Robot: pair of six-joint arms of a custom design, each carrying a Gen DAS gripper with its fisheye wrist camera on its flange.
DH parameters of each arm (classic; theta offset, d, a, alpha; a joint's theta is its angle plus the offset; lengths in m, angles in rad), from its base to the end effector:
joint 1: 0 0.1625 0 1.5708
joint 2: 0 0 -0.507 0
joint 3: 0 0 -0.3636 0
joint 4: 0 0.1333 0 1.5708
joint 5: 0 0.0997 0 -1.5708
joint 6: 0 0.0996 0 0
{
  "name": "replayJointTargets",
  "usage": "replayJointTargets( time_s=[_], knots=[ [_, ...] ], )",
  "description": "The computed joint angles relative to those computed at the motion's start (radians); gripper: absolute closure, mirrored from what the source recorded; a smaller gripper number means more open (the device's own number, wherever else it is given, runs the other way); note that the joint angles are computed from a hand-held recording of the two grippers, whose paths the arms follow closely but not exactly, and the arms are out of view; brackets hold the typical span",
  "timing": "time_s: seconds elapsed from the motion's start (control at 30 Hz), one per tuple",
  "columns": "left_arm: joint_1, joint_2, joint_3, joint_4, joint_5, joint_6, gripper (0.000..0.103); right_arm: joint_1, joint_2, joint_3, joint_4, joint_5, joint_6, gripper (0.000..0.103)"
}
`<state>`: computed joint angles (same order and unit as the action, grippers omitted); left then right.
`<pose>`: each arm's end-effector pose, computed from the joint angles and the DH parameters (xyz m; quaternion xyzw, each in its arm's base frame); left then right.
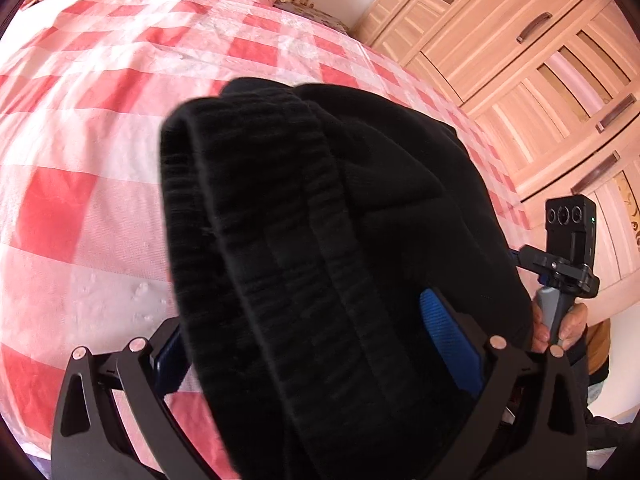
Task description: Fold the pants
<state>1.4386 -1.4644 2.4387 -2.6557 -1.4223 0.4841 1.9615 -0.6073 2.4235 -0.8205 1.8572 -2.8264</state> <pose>0.0982 -0.3844 0.2789 0.2981 0.9501 -0.0413 0.0826 0.2101 -0.2339 -0.0353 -0.0046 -0.9500 0.3107 0.0314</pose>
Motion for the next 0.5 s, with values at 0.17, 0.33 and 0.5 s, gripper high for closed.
replayJointTargets(
  time_s=[0.17, 0.33, 0.5],
  knots=[
    [0.042, 0.003, -0.040, 0.053, -0.072, -0.025, 0.006, -0.042, 0.010, 0.026, -0.083, -0.043, 0.001, 0.027],
    [0.049, -0.016, -0.038, 0.052, -0.087, -0.019, 0.038, -0.099, 0.042, 0.140, -0.342, -0.125, -0.036, 0.063],
    [0.030, -0.062, 0.038, -0.092, -0.087, 0.028, 0.052, 0.077, 0.031, 0.085, -0.293, 0.096, -0.040, 0.070]
  ],
)
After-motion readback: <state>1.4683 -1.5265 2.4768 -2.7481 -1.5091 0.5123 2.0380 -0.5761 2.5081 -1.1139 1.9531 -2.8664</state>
